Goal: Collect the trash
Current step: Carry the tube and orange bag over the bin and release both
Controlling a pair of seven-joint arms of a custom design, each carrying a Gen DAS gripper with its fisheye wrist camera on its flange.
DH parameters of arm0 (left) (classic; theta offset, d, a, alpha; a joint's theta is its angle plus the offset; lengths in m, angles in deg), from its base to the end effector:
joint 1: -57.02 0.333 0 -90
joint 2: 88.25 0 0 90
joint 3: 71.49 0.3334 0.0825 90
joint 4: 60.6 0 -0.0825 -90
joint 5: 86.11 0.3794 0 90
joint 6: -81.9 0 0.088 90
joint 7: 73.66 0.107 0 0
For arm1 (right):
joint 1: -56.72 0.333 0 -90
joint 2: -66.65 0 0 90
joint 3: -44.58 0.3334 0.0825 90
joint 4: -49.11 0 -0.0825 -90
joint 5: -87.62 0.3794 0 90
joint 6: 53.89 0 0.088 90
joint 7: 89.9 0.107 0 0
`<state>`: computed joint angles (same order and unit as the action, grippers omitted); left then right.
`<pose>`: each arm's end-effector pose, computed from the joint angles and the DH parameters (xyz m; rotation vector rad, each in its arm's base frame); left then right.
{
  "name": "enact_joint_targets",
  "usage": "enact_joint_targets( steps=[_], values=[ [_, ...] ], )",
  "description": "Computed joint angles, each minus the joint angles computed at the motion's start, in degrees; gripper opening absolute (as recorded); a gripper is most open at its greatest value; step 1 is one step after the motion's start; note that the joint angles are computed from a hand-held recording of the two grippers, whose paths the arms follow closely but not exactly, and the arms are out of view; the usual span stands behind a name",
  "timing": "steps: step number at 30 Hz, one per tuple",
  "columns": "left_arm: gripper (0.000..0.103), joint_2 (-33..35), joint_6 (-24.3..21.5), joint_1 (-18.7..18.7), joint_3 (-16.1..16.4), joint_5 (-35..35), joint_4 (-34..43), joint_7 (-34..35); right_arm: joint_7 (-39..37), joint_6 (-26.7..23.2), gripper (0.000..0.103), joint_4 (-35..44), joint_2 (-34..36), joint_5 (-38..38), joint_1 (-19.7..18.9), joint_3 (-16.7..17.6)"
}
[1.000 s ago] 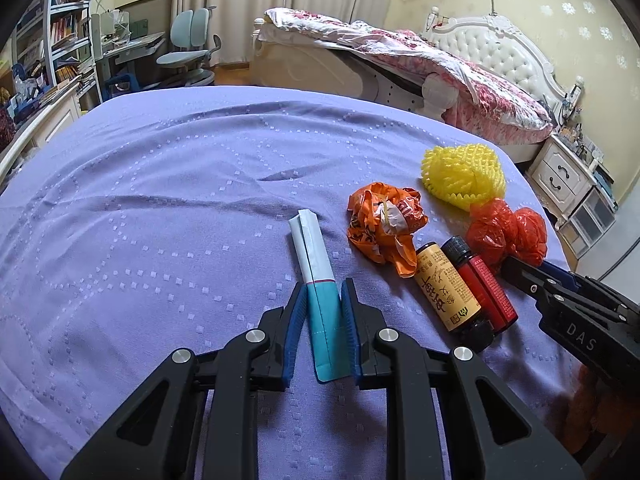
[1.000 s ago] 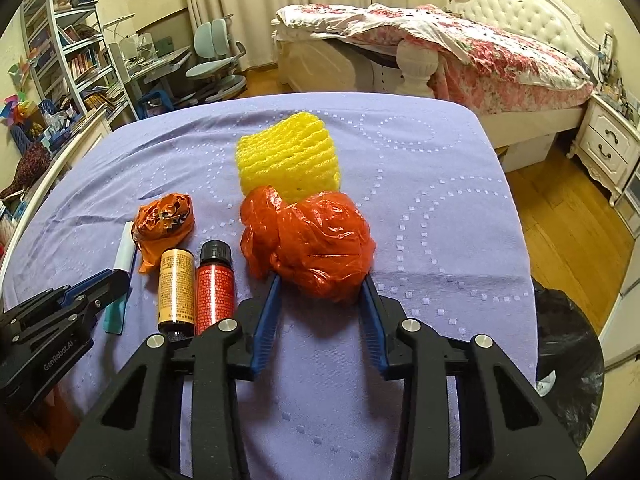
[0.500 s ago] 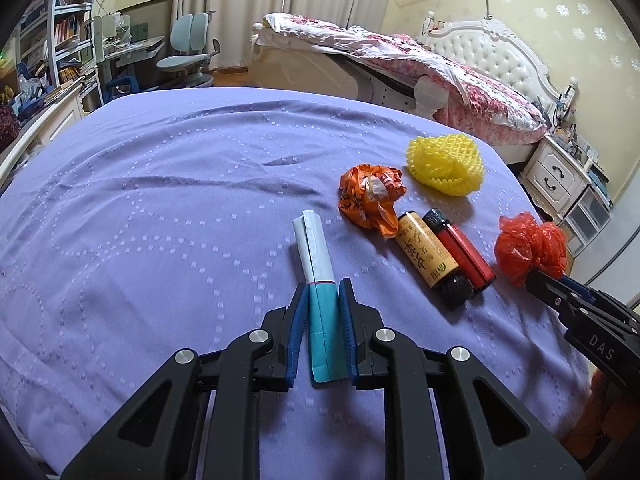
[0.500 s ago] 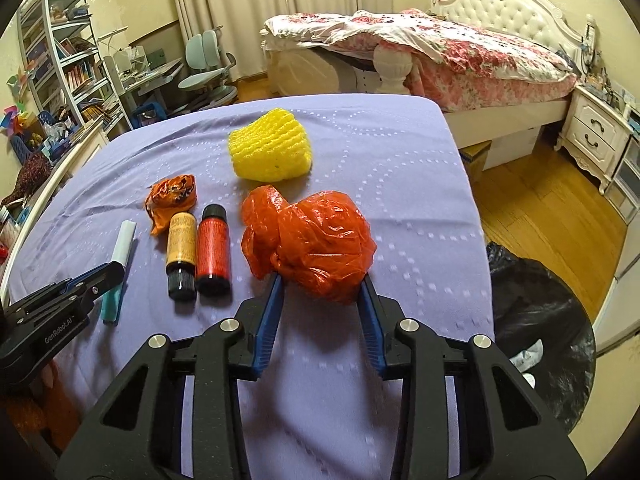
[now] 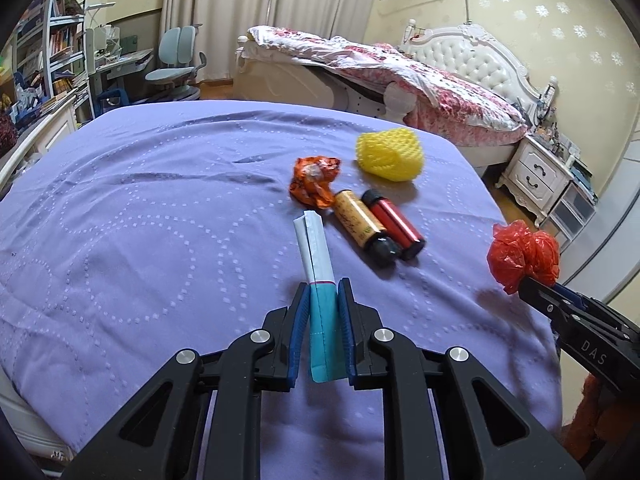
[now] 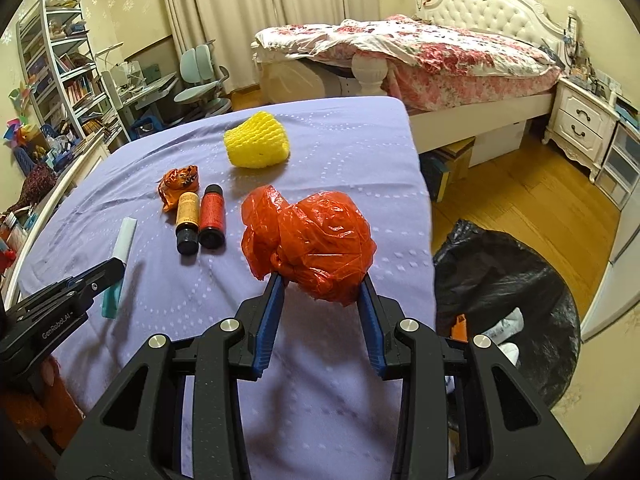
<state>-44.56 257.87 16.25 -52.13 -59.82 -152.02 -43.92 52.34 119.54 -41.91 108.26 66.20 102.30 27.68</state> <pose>0.6575 -0.3580 0.2918 -1.8617 1.7674 -0.8932 0.6186 0.4275 0.3153 -1.7917 1.6346 -0.4951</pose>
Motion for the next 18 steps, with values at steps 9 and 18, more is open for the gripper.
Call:
enact_joint_targets(
  steps=[9,18],
  values=[
    [0.018,0.98,0.26,-2.52,-0.34,0.8,2.95,1.46,7.01,5.13,0.036,-10.94,-4.47,-1.2,8.61,-11.38],
    [0.018,4.74,-1.19,-1.97,-5.31,0.9,10.75,6.56,11.01,8.64,0.036,-21.57,-5.67,3.38,19.84,-25.65]
  ],
)
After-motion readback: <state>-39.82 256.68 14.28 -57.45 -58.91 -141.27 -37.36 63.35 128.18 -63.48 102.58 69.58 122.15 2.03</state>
